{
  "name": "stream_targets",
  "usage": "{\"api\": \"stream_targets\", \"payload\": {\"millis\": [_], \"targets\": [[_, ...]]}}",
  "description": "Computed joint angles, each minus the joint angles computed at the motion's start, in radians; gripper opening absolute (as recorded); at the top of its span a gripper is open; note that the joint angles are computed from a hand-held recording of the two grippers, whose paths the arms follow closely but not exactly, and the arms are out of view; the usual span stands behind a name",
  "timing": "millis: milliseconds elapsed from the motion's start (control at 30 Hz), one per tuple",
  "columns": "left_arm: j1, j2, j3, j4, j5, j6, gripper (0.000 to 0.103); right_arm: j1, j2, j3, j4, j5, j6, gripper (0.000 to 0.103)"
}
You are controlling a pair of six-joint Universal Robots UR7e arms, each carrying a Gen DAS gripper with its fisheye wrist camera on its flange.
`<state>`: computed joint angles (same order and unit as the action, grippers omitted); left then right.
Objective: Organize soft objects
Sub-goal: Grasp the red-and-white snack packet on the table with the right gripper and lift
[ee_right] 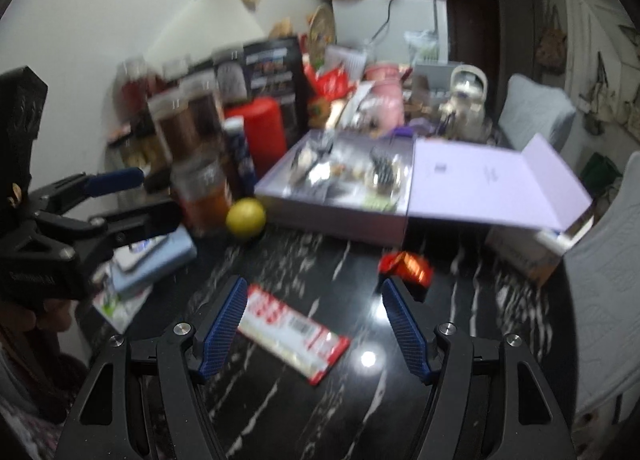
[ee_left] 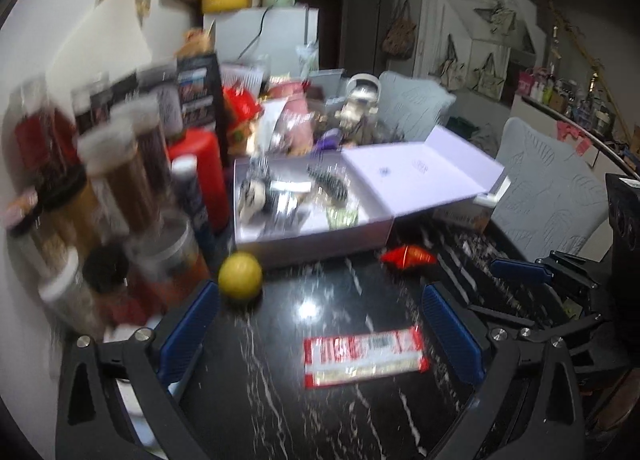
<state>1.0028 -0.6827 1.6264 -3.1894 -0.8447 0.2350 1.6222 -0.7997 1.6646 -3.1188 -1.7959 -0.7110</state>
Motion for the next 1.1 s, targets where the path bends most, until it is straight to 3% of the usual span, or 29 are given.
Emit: {"api": "stream_targets", "payload": {"millis": [67,333,467,700,1000,1033,1100], "targets": [[0.008,0.0,0.014,0.03,0.018,-0.055,0.103,-0.011,0.005,0.003,0.029,-0.001,0.001,0.071],[0.052,-0.004,0.057,0.102,-0.029,-0.17,0.103,-0.044,0.043,0.005,0.088,-0.001,-0.052,0.077],[0.07,-0.007,0.063,0.133,-0.035,-0.205,0.103,-0.049,0.07,-0.022,0.134,0.001,-0.104,0.085],[0.096,-0.005,0.047,0.166,-0.013,-0.279,0.103,-0.039,0.146,-0.107,0.207,-0.028,-0.228,0.089],[0.116,0.004,0.014,0.199,0.011,-0.32,0.103,-0.023,0.239,-0.244,0.323,-0.106,-0.283,0.089],[0.118,0.006,0.007,0.209,0.011,-0.325,0.103,-0.019,0.252,-0.262,0.337,-0.14,-0.285,0.088],[0.12,0.008,0.003,0.212,0.006,-0.33,0.103,-0.02,0.254,-0.263,0.338,-0.139,-0.294,0.081]]}}
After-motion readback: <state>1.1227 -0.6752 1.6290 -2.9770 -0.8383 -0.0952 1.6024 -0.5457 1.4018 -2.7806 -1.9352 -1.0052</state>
